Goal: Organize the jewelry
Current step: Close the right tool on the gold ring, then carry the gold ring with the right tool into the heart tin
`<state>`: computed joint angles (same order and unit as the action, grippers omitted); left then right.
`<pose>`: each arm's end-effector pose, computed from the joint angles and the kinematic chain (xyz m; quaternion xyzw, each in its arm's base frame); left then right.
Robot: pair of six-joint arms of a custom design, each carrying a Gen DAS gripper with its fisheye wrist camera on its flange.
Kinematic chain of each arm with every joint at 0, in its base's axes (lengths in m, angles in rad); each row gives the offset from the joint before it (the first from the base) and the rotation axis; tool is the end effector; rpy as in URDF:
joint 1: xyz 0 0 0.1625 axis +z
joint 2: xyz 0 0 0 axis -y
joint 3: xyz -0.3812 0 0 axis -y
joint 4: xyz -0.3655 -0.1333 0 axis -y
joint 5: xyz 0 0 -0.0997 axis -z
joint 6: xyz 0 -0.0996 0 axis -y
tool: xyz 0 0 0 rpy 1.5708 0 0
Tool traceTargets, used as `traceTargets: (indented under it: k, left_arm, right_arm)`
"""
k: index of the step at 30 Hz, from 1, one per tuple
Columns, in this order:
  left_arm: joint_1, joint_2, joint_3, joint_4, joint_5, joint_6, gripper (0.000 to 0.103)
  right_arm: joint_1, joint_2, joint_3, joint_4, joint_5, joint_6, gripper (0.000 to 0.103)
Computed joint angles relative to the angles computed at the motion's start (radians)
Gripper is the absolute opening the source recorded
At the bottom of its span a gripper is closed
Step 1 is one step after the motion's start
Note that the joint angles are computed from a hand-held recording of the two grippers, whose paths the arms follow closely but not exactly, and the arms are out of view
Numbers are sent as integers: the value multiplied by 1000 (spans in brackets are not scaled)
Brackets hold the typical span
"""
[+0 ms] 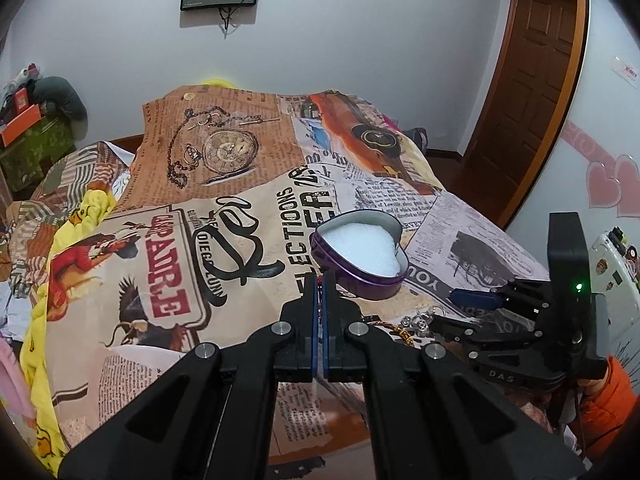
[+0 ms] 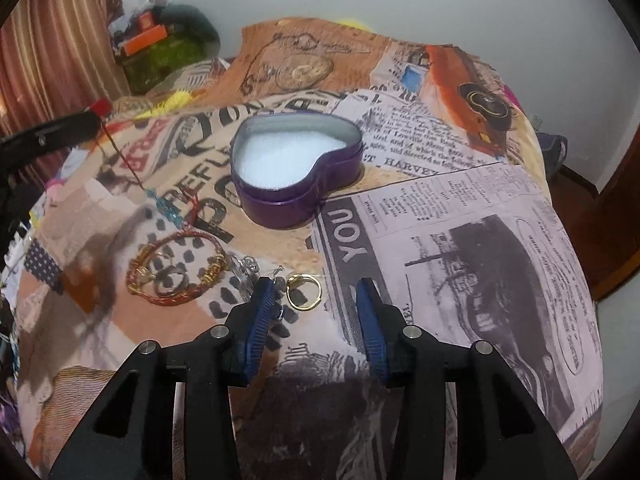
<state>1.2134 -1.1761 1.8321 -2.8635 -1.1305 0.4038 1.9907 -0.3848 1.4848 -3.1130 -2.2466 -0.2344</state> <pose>-0.0347 -0.5954 0.2783 0.2808 0.8859 -0.3006 0.2144 0.3268 -0.5577 -0.0477 0.2270 -0.8950 0.2360 0.3029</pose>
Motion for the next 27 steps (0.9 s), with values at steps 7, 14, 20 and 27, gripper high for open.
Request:
traceTargets:
  k: [7,14,20,27]
  left_arm:
    - [4,16,-9,1,-4,4,0]
    - [-14,9,-7,-20,-7,15,0]
    - [-38,-6,-11,-42,-18,24,0]
    - [-63,-5,-36,-70,-29,27,0]
  right_arm:
    - [-4,8,-9,0,8,-21,17]
    - [4,1,3,-26,0,-14,17]
    - [21,-21,20,-69,-6,-15,17]
    - [49,-34,9,-125,-16,-33,17]
